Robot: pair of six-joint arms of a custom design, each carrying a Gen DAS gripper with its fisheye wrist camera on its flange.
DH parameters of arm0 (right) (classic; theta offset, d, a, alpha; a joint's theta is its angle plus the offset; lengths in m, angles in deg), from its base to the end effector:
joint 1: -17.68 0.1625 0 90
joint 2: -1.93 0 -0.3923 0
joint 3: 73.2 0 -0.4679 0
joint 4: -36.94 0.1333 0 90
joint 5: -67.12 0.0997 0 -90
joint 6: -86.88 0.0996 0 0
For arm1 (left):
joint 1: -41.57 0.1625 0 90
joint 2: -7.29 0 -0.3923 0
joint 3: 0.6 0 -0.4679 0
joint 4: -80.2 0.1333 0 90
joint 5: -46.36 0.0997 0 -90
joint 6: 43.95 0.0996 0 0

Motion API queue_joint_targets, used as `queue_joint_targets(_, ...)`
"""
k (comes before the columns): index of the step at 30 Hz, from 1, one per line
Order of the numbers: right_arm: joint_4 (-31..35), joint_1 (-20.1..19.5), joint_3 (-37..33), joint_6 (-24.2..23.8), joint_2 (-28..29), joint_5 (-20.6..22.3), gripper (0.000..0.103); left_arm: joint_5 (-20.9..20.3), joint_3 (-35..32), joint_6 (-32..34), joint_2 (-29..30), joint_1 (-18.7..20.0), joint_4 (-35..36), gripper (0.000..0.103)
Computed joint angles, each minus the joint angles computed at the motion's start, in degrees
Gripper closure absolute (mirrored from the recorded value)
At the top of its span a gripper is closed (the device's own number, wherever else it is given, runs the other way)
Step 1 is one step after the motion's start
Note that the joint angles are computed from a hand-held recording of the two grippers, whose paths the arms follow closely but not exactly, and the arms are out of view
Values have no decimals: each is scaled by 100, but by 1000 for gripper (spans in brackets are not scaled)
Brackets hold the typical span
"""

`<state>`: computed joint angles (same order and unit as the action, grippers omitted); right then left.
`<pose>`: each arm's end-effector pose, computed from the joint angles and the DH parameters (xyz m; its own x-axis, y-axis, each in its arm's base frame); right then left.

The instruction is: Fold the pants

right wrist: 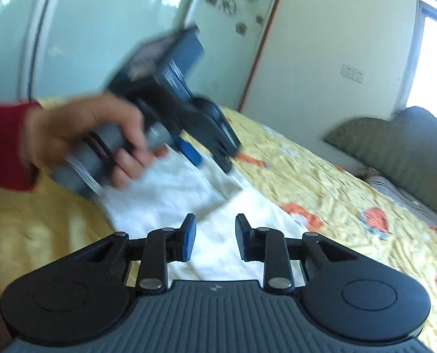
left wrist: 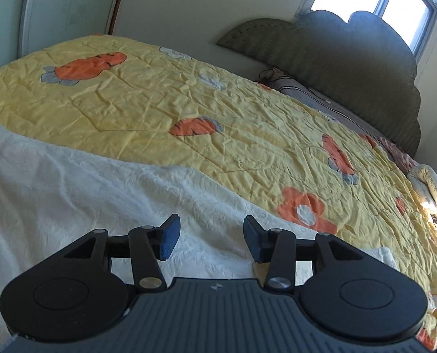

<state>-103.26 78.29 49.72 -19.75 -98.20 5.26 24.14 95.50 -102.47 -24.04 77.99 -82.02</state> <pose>-0.0840 -0.5165 0.3354 -0.1671 -0.8108 0.5609 -0.9629 0.0120 -0.2694 -0.3797 -0.5604 -0.0812 -0.8481 -0.3804 -0.3688 0.1428 0.5062 -0.8505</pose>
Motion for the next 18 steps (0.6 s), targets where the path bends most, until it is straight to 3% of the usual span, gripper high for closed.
queue_joint_targets(2, -130, 83, -66, 13, 167, -279, 75, -264, 185, -50, -123, -41, -257, 43)
queue_joint_targets(4, -162, 67, -26, -330, 187, -452, 75, -456, 334, -105, -225, -98, -425, 42)
queue_joint_targets(9, -1060, 75, 418, -899, 143, -575, 75, -1125, 529, 3, -358, -192, -822, 42)
queue_joint_targets(12, -1196, 22, 535, -1087, 66, -522, 75, -1488, 601, -46, -406, -207, -944, 41)
queue_joint_targets(17, -2333, -165, 1052, -2130, 112, -140, 76, -2355, 711, -151, -463, -99, -1428, 40)
queue_joint_targets(18, -2566, -237, 1174, -2386, 105, 33, 83, -2544, 736, -190, -472, -74, -1537, 40)
